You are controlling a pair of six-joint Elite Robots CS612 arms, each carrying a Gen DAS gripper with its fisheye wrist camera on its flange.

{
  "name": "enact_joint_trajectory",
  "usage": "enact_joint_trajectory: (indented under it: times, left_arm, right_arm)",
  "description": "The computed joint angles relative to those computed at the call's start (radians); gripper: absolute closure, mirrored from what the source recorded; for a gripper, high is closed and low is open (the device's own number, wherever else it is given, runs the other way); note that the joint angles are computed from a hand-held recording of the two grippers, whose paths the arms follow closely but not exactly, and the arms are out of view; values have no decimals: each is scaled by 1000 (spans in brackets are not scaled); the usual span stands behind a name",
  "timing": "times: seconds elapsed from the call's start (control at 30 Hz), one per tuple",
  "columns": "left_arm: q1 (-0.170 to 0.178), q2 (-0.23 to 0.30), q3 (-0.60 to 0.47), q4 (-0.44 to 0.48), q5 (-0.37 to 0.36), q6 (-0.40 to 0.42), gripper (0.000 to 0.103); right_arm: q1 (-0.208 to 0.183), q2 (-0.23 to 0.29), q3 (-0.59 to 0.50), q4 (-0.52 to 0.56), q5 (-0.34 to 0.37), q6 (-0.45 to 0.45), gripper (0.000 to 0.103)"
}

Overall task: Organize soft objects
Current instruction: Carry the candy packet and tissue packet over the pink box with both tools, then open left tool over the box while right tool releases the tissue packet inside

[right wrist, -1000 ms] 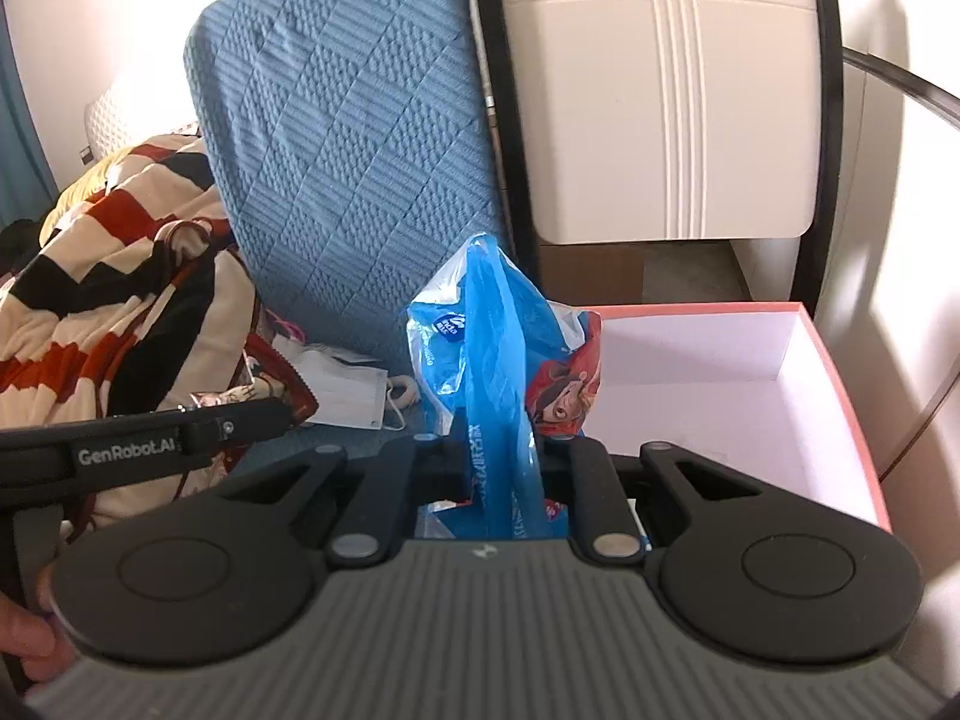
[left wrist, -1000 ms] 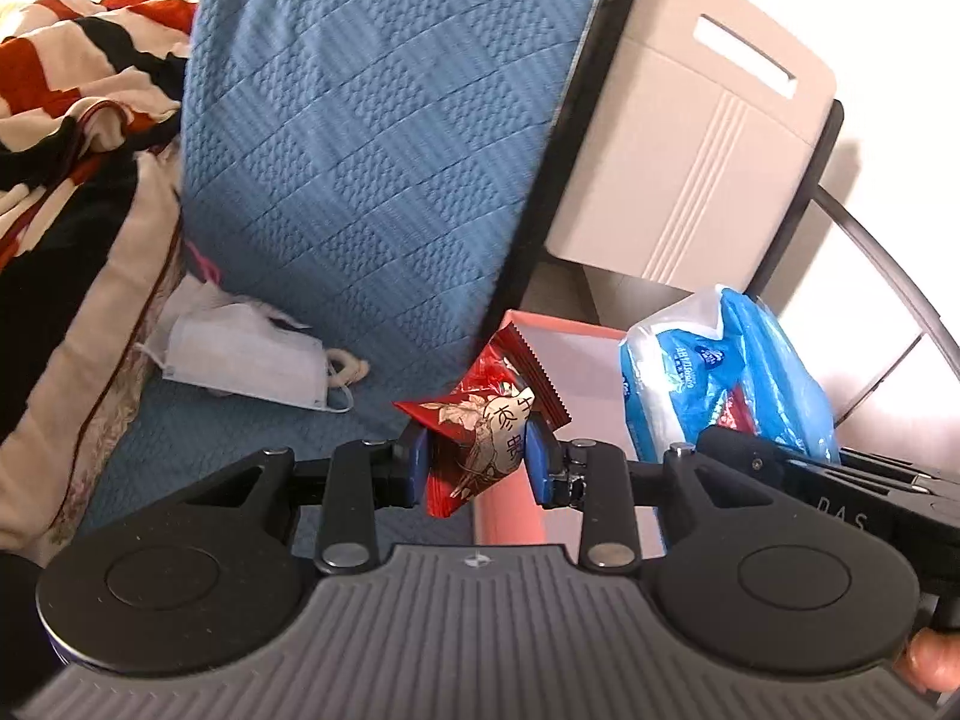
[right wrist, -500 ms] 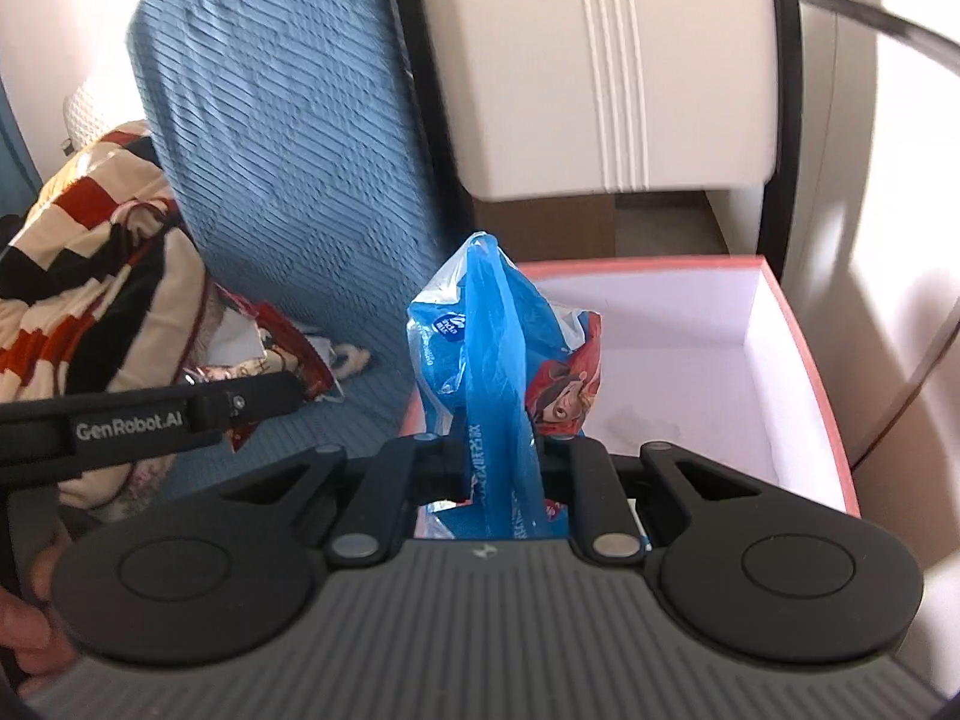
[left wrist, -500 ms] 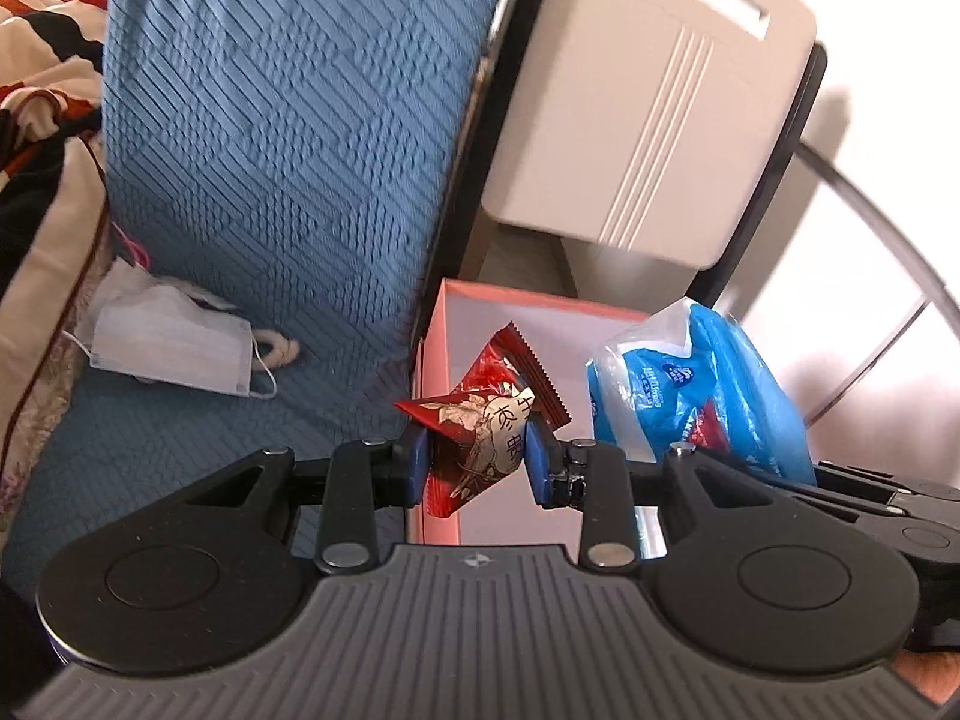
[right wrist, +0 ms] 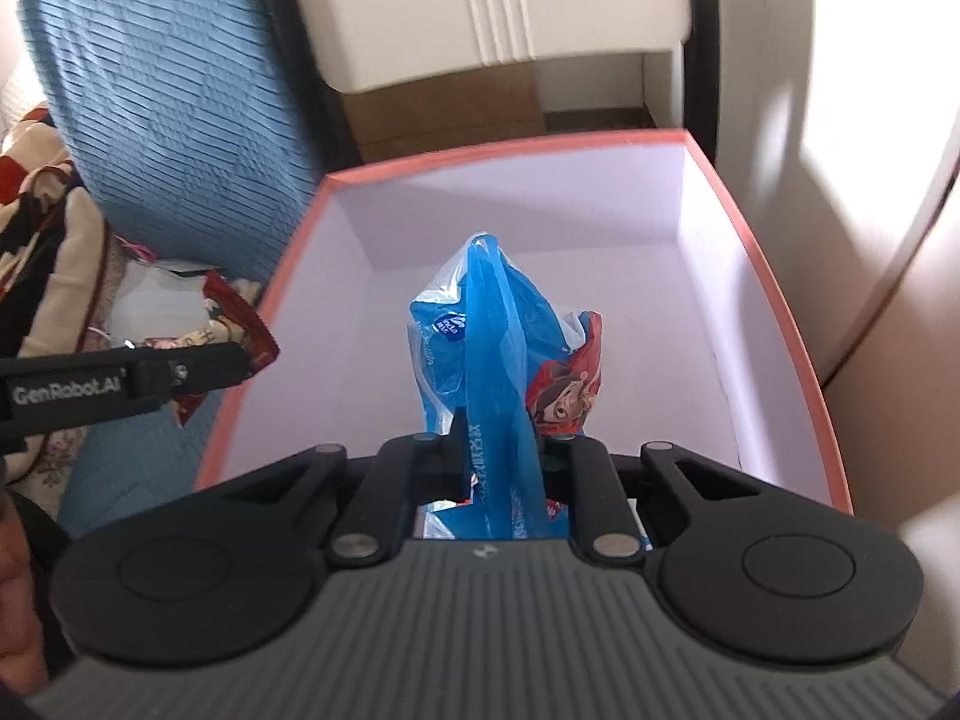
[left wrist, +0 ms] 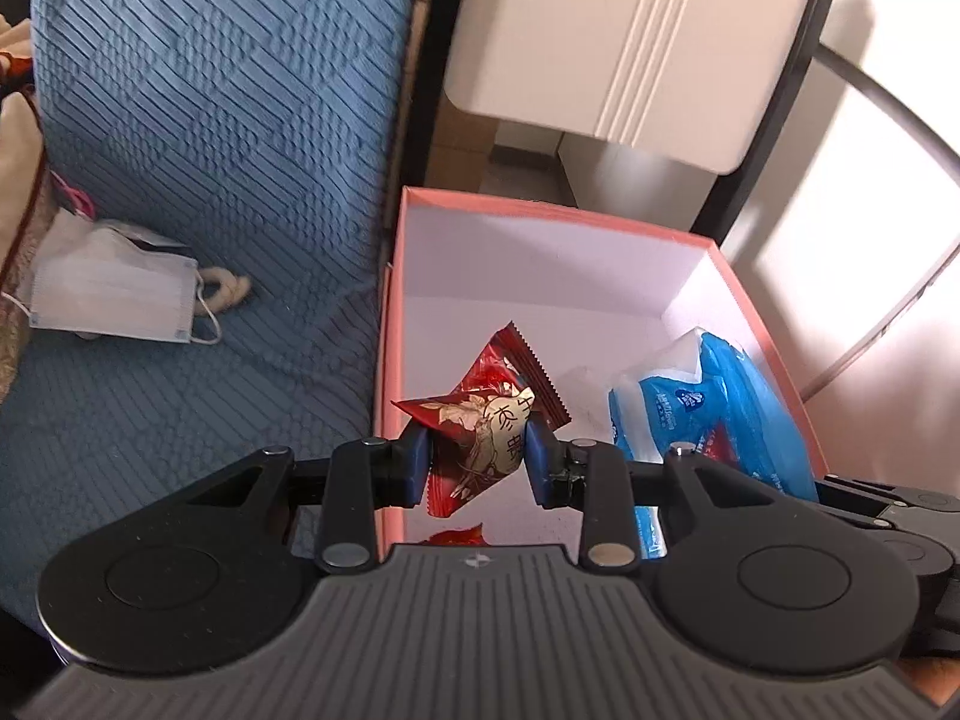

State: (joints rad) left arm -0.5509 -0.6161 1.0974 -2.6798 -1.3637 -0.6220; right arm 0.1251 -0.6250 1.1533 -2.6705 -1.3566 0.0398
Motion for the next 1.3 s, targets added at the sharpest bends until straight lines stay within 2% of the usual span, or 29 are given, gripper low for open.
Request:
enact_joint_trajectory:
  times: [0.2, 0.27, 0.37, 0.5, 0.77, 1.3]
  left_arm:
    - [-5, 20, -29, 25, -7, 16, 66]
    - [-5, 22, -29, 9, -20, 25, 65]
    - [-1, 22, -31, -6, -50, 22, 52]
    - [-11, 10, -15, -28, -15, 48, 37]
    - [-14, -48, 72, -147, 4, 59, 37]
    - [-3, -171, 275, -382, 84, 70, 37]
  right_arm:
    - [-11, 2, 13, 3, -2, 19, 84]
    - [-16, -1, 18, 1, 22, 25, 82]
    - [-20, -6, 17, 15, 18, 44, 78]
    - [-18, -23, 34, -13, -4, 44, 67]
    - [-11, -72, 90, -119, 5, 56, 68]
    - [44, -131, 135, -252, -22, 69, 68]
